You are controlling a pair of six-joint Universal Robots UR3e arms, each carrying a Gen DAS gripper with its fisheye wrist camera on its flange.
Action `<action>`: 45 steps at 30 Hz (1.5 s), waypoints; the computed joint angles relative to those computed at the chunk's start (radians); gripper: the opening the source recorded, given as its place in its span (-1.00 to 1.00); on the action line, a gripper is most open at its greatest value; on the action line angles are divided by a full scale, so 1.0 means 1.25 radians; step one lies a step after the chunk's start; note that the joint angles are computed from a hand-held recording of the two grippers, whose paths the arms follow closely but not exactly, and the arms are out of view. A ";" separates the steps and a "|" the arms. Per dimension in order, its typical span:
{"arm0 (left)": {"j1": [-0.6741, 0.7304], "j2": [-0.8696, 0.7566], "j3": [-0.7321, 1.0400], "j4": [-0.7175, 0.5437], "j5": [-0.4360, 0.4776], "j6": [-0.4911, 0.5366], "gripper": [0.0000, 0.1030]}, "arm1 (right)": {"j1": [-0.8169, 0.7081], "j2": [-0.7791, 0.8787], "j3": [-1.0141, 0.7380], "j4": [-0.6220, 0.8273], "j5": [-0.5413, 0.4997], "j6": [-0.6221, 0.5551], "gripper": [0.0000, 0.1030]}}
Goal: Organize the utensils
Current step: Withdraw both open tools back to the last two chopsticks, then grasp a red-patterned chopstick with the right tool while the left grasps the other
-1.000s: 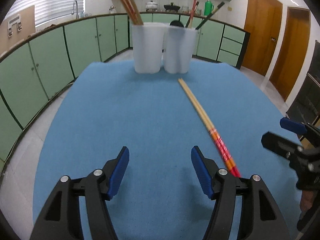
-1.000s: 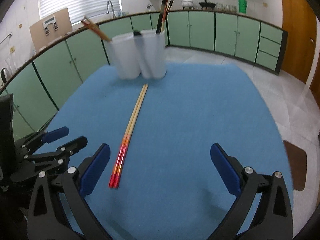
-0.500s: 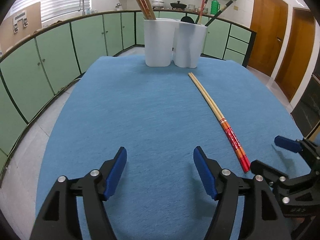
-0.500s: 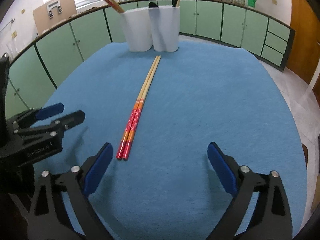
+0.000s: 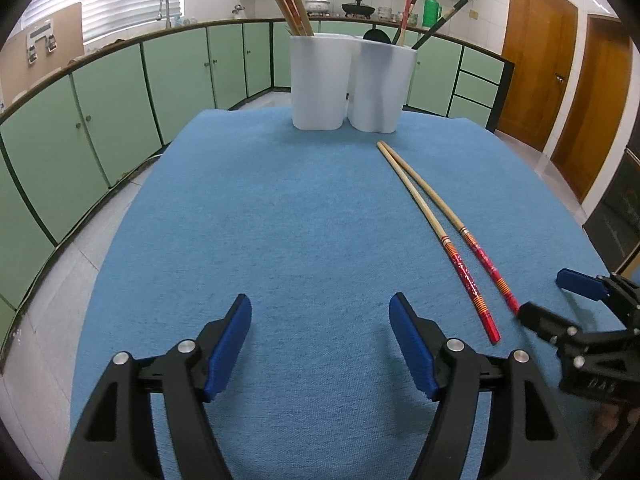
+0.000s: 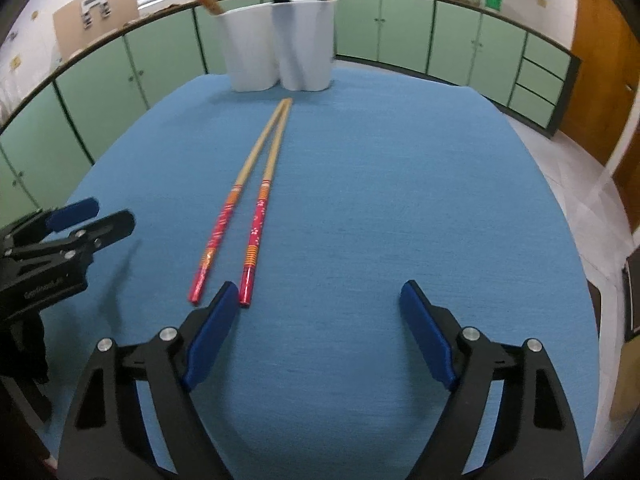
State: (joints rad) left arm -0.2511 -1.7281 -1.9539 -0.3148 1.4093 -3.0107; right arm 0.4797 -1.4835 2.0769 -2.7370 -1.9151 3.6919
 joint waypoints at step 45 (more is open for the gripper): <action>-0.194 -0.087 0.101 -0.037 0.066 -0.113 -0.10 | -0.063 -0.148 0.180 -0.098 0.035 -0.010 -0.90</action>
State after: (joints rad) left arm -0.4933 -1.8365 -1.8276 -0.3611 1.4918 -3.1525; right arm 0.4010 -1.6688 2.3022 -2.8595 -1.8719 3.6793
